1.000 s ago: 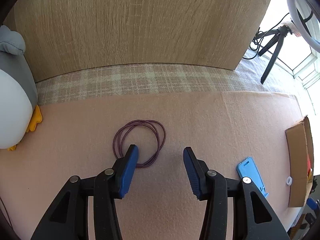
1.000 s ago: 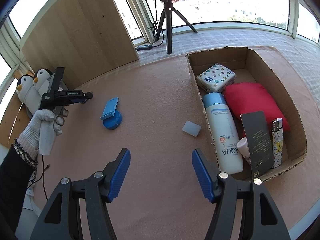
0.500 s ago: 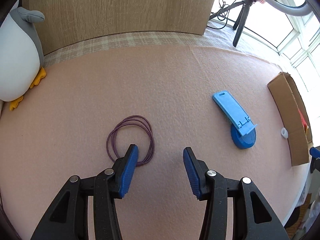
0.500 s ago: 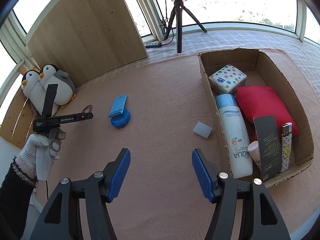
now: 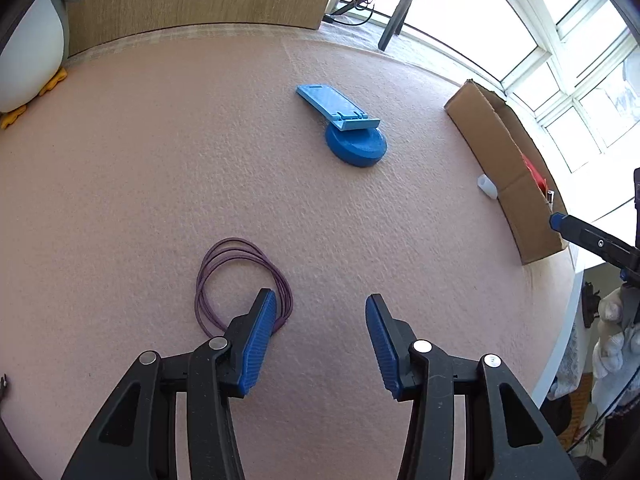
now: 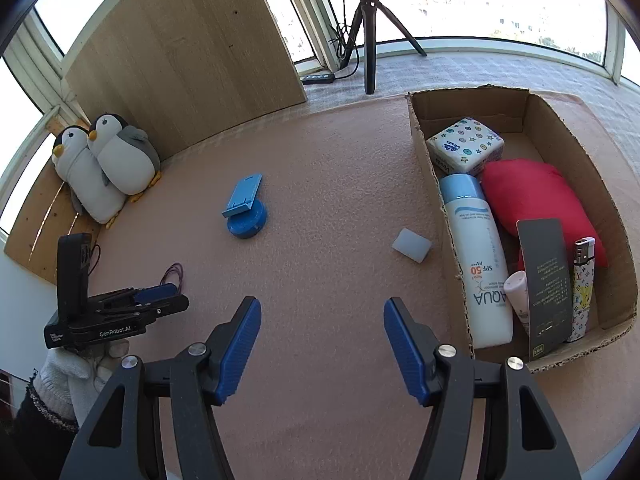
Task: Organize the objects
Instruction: 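Grasp the white eraser with the right tool while the left tool lowers over the rubber band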
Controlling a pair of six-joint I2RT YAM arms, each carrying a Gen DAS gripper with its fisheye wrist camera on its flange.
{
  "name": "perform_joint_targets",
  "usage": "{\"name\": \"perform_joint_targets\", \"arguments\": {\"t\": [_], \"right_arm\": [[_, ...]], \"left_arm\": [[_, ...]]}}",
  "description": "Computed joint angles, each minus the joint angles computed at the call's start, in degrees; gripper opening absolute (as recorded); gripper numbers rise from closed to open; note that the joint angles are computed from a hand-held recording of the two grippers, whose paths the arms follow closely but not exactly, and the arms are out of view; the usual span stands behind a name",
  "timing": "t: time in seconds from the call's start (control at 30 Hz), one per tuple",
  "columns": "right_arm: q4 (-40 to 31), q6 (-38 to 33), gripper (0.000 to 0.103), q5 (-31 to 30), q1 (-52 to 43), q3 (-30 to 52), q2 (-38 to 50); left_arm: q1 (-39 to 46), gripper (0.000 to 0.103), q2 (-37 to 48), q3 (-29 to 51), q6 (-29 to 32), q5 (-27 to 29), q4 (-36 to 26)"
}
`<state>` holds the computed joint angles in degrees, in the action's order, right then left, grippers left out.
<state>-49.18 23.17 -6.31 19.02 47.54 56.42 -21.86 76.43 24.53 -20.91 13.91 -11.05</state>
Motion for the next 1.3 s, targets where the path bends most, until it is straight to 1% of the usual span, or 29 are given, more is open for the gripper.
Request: {"name": "perform_joint_targets", "arguments": {"t": [0.07,0.13,0.23,0.3,0.4,0.5,0.6,0.7,0.77,0.83,0.87,0.9,0.97,1.0,1.07,1.13,1.3], "right_arm": [[-0.2,-0.6,0.06,-0.6,-0.2,0.1,0.1],[-0.4,-1.4,0.06,-1.1,-0.6,0.1,0.2],[-0.6,-2.7,0.06,-1.6,-1.0,0.2,0.8],[-0.8,-3.6,0.06,-1.6,-1.1,0.8,1.9],[-0.9,-5.7,0.06,-1.1,-1.1,2.9,4.9],[-0.4,-8.3,0.06,-2.0,-2.4,5.7,9.4],[-0.2,-10.2,0.06,-1.8,-3.0,8.7,14.1],[-0.8,-11.7,0.06,-2.6,-3.9,11.6,18.9],[-2.3,-12.4,0.059,-1.4,-3.6,14.2,22.4],[-4.6,-14.7,0.055,0.7,-2.2,17.5,25.8],[-5.9,-16.1,0.049,2.5,-1.3,19.3,27.5],[-7.0,-17.1,0.047,4.6,-0.6,20.8,29.1],[-8.9,-18.5,0.033,6.6,-0.5,23.5,32.7],[-9.7,-19.0,0.028,6.9,-0.8,24.5,34.5],[-11.1,-19.8,0.026,8.0,-0.9,26.4,37.7],[-13.2,-21.4,0.025,8.3,-0.6,28.6,40.7],[-18.1,-26.0,0.025,15.9,1.5,32.9,46.4]], "left_arm": [[-3.7,0.048,-2.1,-1.2,-3.1,0.5,-0.2],[-9.0,0.048,-3.4,-2.0,-6.7,-1.8,0.2],[-14.6,0.049,-0.1,-0.8,-9.8,-3.3,3.1],[-17.8,0.049,-0.9,-0.7,-12.0,-5.3,2.5],[-18.9,0.049,-1.5,-0.7,-14.1,-6.5,2.0],[-19.7,0.049,-3.8,-1.4,-15.7,-7.7,0.5],[-20.8,0.049,-6.4,-2.1,-15.4,-9.0,-1.3],[-21.2,0.049,-7.6,-2.8,-15.8,-8.8,-1.7],[-20.8,0.049,-7.5,-3.1,-15.6,-8.6,-1.1],[-20.1,0.049,-7.7,-3.7,-15.4,-8.1,-0.4],[-19.6,0.049,-8.2,-4.1,-15.2,-7.8,-0.5],[-19.0,0.049,-8.6,-4.5,-15.0,-7.3,-0.5],[-18.2,0.049,-9.4,-5.1,-14.8,-6.5,-0.1],[-18.1,0.049,-9.0,-5.3,-14.8,-6.3,0.7],[-17.7,0.049,-9.2,-5.7,-14.6,-5.9,1.2],[-17.3,0.049,-9.1,-5.9,-14.3,-5.4,1.8],[-16.2,0.049,-9.1,-6.5,-13.6,-4.0,2.9]]}}
